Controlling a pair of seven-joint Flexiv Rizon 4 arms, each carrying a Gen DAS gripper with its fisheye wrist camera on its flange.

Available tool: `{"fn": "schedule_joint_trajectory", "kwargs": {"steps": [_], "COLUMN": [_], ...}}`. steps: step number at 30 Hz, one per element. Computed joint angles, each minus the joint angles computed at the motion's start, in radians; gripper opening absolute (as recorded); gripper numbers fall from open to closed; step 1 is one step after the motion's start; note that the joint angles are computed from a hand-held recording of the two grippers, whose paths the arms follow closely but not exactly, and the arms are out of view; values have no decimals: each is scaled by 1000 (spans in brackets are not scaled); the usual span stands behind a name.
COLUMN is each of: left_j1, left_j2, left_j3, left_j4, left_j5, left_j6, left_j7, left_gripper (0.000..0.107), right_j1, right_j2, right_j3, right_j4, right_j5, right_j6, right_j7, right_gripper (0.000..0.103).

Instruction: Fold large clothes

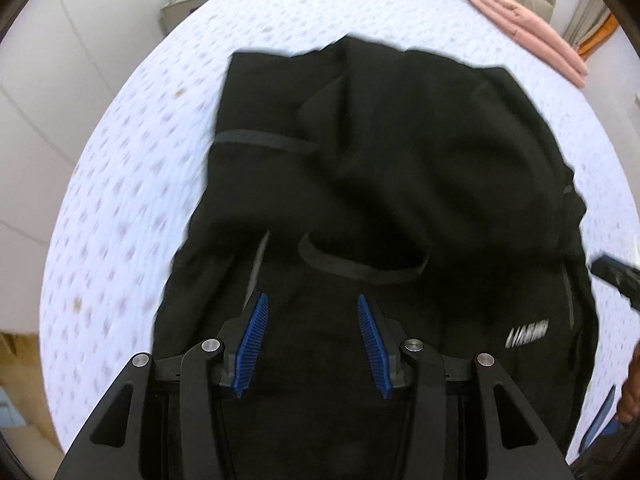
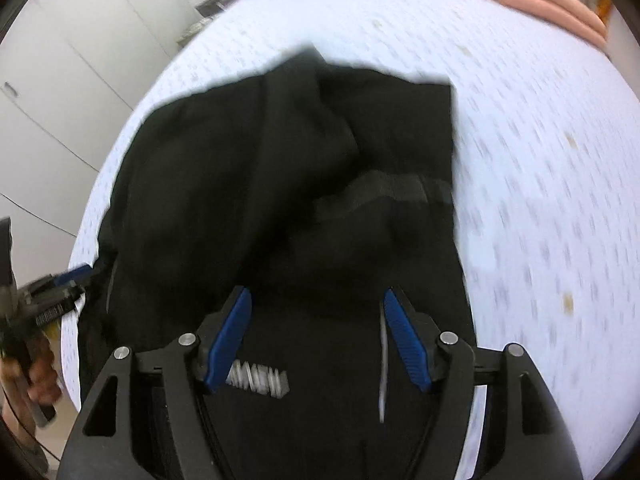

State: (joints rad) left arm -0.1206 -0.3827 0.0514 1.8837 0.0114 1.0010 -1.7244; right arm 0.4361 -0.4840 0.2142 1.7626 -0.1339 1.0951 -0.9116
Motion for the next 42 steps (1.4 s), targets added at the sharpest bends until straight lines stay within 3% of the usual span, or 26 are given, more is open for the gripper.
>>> {"fn": "schedule_joint_trajectory", "kwargs": {"steps": [4, 10, 16, 18, 20, 22, 33, 36, 42], "left_j1": [33, 92, 151, 174, 199, 224, 289, 281, 277], "left_j2": [84, 204, 310, 336, 354, 368, 421, 430, 441], "left_j3": [15, 35, 53, 59, 64, 77, 115, 105, 102], "left_j4": [106, 257, 385, 431, 485, 523, 640, 665, 674], "left_j5": [-15, -24, -62, -114, -248, -342, -458, -519, -538], "left_j6": [-14, -28, -63, -72, -83, -123, -221, -215, -279], "left_j7": [26, 97, 196, 256, 366, 426, 582, 618, 672], "left_gripper": [49, 50, 50, 51, 51, 51, 52, 58, 62], "right_j1": [4, 40, 55, 58, 58, 61, 87, 96, 121], "right_j2": [137, 268, 386, 415, 441, 464, 532, 563, 585], "right_j3": [21, 43, 73, 83, 93, 103, 143, 151, 159], "right_j4": [183, 352, 510, 545, 574, 601, 738, 764, 802], "right_j5": [35, 34, 23, 20, 27, 29, 79, 106, 200], "right_j6": [-14, -81, -81, -98, -108, -116, -30, -34, 20], "right_j7": [82, 268, 466, 522, 556, 587, 712, 705, 656], "right_gripper": [72, 72, 72, 72, 72, 72, 72, 72, 72]}}
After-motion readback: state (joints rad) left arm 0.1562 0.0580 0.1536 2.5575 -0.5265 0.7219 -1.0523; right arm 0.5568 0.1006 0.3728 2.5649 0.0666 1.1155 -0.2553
